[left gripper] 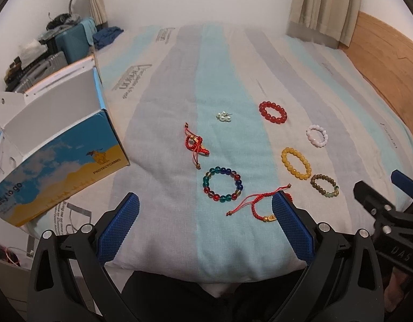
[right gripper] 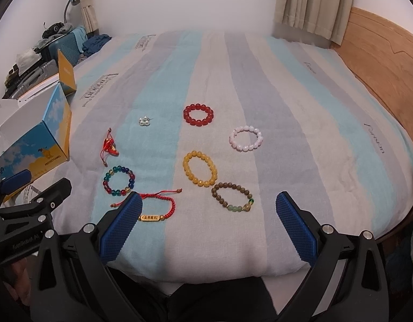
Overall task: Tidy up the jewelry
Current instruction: 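Grasp the multicolour bead bracelet with the left tool while the right tool grasps the brown wooden bracelet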
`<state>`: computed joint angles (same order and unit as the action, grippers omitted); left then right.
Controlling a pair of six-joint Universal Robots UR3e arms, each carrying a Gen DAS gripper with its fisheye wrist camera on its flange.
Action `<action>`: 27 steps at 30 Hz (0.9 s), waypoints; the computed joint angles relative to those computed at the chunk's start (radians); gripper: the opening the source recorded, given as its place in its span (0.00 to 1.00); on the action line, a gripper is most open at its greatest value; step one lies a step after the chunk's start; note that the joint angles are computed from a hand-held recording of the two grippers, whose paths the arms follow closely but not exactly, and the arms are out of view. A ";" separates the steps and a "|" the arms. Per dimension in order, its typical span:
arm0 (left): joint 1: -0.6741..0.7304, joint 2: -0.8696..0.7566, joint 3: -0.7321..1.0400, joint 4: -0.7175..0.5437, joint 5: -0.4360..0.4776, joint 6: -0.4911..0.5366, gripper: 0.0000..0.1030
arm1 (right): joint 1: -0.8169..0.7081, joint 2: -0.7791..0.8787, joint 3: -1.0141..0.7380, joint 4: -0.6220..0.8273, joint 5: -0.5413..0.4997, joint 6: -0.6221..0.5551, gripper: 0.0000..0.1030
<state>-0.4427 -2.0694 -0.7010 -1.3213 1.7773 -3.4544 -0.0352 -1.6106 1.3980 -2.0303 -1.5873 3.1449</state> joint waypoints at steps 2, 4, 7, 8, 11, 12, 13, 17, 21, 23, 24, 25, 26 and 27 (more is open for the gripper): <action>0.022 -0.046 0.089 -0.066 -0.028 0.007 0.94 | -0.008 0.032 -0.055 0.036 0.003 -0.012 0.93; 0.037 -0.079 0.148 -0.103 -0.047 0.016 0.94 | -0.018 0.067 -0.110 0.074 0.004 -0.027 0.93; 0.054 -0.163 0.284 -0.188 -0.069 0.035 0.94 | -0.046 0.121 -0.179 0.123 0.028 -0.051 0.93; 0.060 -0.184 0.313 -0.203 -0.080 0.040 0.94 | -0.052 0.136 -0.193 0.132 0.034 -0.056 0.93; 0.077 -0.236 0.364 -0.226 -0.103 0.060 0.94 | -0.071 0.165 -0.198 0.125 0.053 -0.082 0.93; 0.084 -0.247 0.363 -0.220 -0.112 0.067 0.94 | -0.079 0.171 -0.193 0.120 0.062 -0.095 0.93; 0.089 -0.261 0.375 -0.223 -0.118 0.074 0.94 | -0.085 0.172 -0.182 0.110 0.067 -0.104 0.93; 0.102 -0.315 0.398 -0.213 -0.111 0.103 0.94 | -0.112 0.185 -0.102 0.040 0.069 -0.147 0.93; 0.118 -0.392 0.467 -0.234 -0.109 0.110 0.94 | -0.150 0.203 -0.033 0.000 0.081 -0.151 0.90; 0.121 -0.422 0.494 -0.244 -0.105 0.116 0.93 | -0.167 0.209 0.001 -0.019 0.089 -0.154 0.87; 0.124 -0.444 0.515 -0.253 -0.102 0.118 0.93 | -0.176 0.216 0.019 -0.030 0.089 -0.159 0.85; 0.126 -0.453 0.519 -0.254 -0.102 0.117 0.91 | -0.180 0.218 0.031 -0.038 0.088 -0.161 0.84; 0.128 -0.459 0.519 -0.250 -0.106 0.118 0.91 | -0.187 0.223 0.046 -0.049 0.088 -0.166 0.82; 0.129 -0.465 0.518 -0.247 -0.108 0.120 0.91 | -0.190 0.227 0.056 -0.060 0.089 -0.168 0.81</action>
<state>-0.3139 -2.5341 -0.1826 -1.5680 1.6693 -3.3347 -0.2252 -1.3838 1.4544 -2.0900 -1.4983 2.9770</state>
